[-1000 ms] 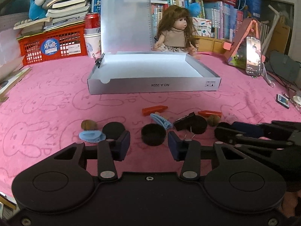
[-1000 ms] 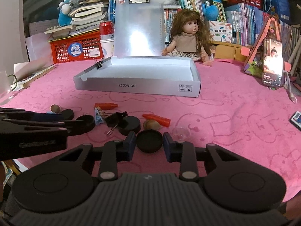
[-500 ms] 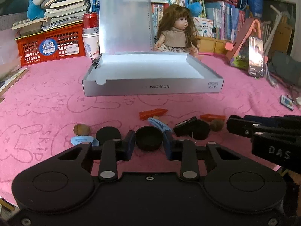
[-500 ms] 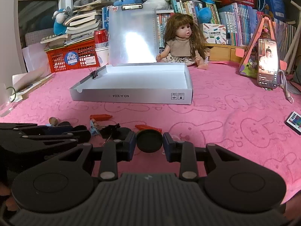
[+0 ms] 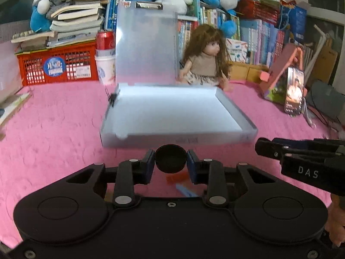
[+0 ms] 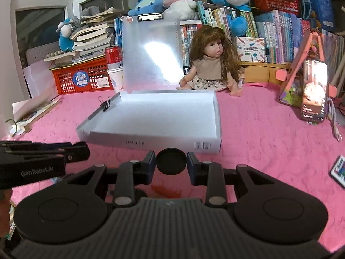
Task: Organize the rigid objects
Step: 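Carry both held black discs over the white box with both tools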
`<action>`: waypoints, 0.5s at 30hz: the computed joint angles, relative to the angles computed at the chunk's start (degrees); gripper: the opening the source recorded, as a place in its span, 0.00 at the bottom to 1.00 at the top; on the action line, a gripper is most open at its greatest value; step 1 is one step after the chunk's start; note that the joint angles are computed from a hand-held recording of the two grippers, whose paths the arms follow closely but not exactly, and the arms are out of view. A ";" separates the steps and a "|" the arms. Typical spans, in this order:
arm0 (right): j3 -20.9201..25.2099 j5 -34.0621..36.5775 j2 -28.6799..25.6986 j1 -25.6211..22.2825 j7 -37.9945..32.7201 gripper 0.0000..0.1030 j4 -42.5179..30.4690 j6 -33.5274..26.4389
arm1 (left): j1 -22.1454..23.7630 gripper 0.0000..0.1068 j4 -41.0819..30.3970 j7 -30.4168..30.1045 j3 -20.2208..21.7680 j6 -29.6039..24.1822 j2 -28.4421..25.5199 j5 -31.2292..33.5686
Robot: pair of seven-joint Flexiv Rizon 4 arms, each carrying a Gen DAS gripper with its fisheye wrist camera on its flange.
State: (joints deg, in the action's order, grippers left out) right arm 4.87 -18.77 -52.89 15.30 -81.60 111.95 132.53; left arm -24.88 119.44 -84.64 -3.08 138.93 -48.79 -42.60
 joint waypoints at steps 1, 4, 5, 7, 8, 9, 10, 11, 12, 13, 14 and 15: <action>0.32 -1.14 0.15 -0.56 0.59 0.35 -0.72 -1.26 | 0.52 0.29 -0.43 0.16 -0.03 -0.82 0.39 0.19; 1.41 -4.96 0.43 -2.35 2.85 0.35 -3.84 -6.24 | 3.28 0.29 -1.84 -0.26 -0.44 -5.02 1.96 2.46; 1.88 -6.17 0.42 -2.94 3.73 0.35 -5.13 -8.20 | 4.09 0.29 -2.52 -0.40 -0.39 -6.75 2.42 3.11; 3.62 -9.48 0.16 -4.84 5.72 0.35 -7.98 -12.54 | 4.37 0.29 -4.57 0.44 0.68 -10.30 2.65 2.84; 5.12 -11.68 -0.19 -6.29 7.00 0.35 -9.65 -15.33 | 4.36 0.29 -5.72 1.08 1.38 -12.05 2.57 2.66; 7.55 -14.30 -0.78 -8.41 8.59 0.35 -11.61 -18.66 | 3.71 0.29 -7.24 2.27 2.55 -14.55 2.39 1.14; 10.35 -16.79 -1.61 -10.70 9.68 0.35 -13.38 -21.67 | 3.28 0.29 -8.51 2.98 3.50 -16.62 2.20 0.09; 13.44 -18.94 -2.75 -13.00 10.28 0.35 -15.27 -24.65 | 3.18 0.29 -9.87 3.32 4.15 -18.29 1.75 -0.24; 16.39 -20.39 -4.04 -14.82 10.30 0.35 -17.45 -27.94 | 3.15 0.29 -11.09 3.41 4.80 -20.00 1.35 -0.63; 17.74 -20.40 -4.86 -15.33 9.67 0.35 -18.86 -29.84 | 2.71 0.29 -12.33 3.47 5.80 -21.82 0.88 -1.50; 18.98 -20.32 -5.74 -15.64 8.97 0.35 -20.46 -31.79 | 2.78 0.29 -13.62 3.41 6.50 -23.45 0.33 -1.47; 19.66 -19.92 -6.42 -15.52 8.40 0.35 -21.86 -33.47 | 2.14 0.29 -14.71 3.25 7.70 -24.65 -0.40 -1.82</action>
